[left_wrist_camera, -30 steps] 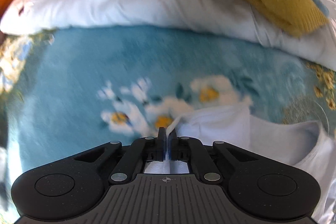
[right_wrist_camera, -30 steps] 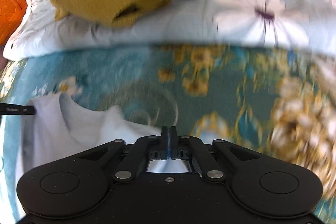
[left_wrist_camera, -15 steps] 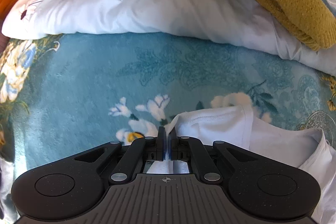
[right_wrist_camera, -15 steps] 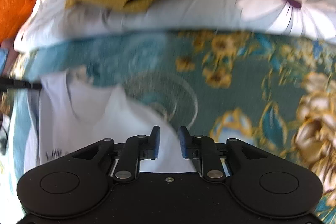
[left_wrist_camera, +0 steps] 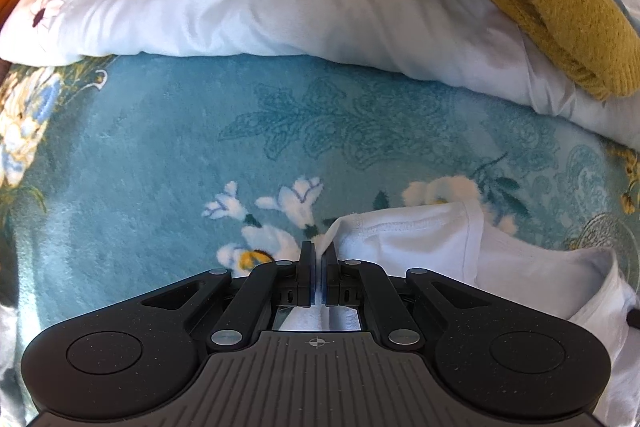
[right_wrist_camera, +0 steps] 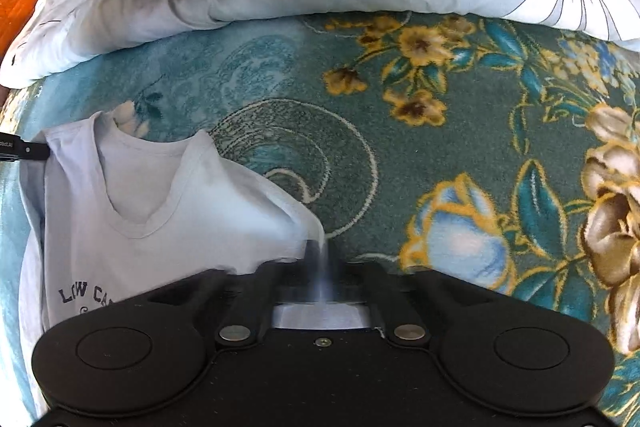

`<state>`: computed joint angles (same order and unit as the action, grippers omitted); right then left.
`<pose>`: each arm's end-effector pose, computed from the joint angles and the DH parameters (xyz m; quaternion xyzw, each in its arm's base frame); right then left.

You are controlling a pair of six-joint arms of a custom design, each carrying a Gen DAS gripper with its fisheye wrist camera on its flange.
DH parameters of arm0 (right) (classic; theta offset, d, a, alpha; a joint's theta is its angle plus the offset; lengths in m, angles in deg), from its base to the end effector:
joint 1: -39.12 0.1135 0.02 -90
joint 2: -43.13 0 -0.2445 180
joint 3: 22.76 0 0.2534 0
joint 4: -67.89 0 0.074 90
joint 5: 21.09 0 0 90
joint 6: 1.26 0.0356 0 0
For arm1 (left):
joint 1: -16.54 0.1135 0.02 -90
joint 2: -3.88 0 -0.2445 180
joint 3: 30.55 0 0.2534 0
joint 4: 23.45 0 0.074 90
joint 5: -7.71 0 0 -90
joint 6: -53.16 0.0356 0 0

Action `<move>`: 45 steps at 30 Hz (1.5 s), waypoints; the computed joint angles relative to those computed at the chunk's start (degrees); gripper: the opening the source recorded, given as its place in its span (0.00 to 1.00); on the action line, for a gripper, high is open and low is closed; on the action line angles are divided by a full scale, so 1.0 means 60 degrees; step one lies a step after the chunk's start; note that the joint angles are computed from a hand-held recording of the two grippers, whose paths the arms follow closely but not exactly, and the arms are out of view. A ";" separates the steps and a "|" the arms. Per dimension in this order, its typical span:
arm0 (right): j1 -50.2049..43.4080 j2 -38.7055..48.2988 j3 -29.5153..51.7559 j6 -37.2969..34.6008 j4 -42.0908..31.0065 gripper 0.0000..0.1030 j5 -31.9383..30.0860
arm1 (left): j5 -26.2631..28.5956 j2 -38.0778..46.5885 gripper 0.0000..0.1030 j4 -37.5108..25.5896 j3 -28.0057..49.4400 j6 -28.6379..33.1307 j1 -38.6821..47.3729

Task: Fold clothes
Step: 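Lower the shirt flat onto the blanket with both grippers, then open both grippers and release the shirt, printed side up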

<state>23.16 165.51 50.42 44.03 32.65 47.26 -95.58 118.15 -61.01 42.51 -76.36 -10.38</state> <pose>0.3179 -0.0773 0.0216 -0.2524 0.9481 0.1378 0.1359 0.3000 -0.1431 0.0629 -0.1197 0.9813 0.0431 0.1444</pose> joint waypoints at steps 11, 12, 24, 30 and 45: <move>0.0801 0.0109 0.1829 0.1113 0.0096 0.00 -0.0386 | -0.0511 0.0002 0.02 0.0005 0.0717 0.0435 0.0144; 0.0883 0.0193 0.1998 0.1091 -0.0073 0.00 -0.0365 | -0.0406 0.0137 0.03 -0.0159 0.0870 0.0428 0.0190; -0.0501 -0.1635 0.0001 0.0627 0.0413 0.30 -0.0731 | 0.0125 -0.1963 0.76 -0.0528 -0.0994 -0.1371 -0.0442; -0.4165 -0.3177 -0.2152 -0.1656 -0.0924 0.33 -0.0080 | -0.0137 -0.4017 0.80 -0.1514 -0.2515 -0.3267 -0.2603; -1.0453 -0.3607 -0.4374 -0.3958 -0.0976 0.58 0.1522 | -0.2085 -0.8142 0.99 -0.4711 -0.2678 -0.6806 -0.8900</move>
<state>-39.56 143.87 24.17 20.28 26.79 56.40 -108.10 69.30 -89.28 26.44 -117.20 -63.79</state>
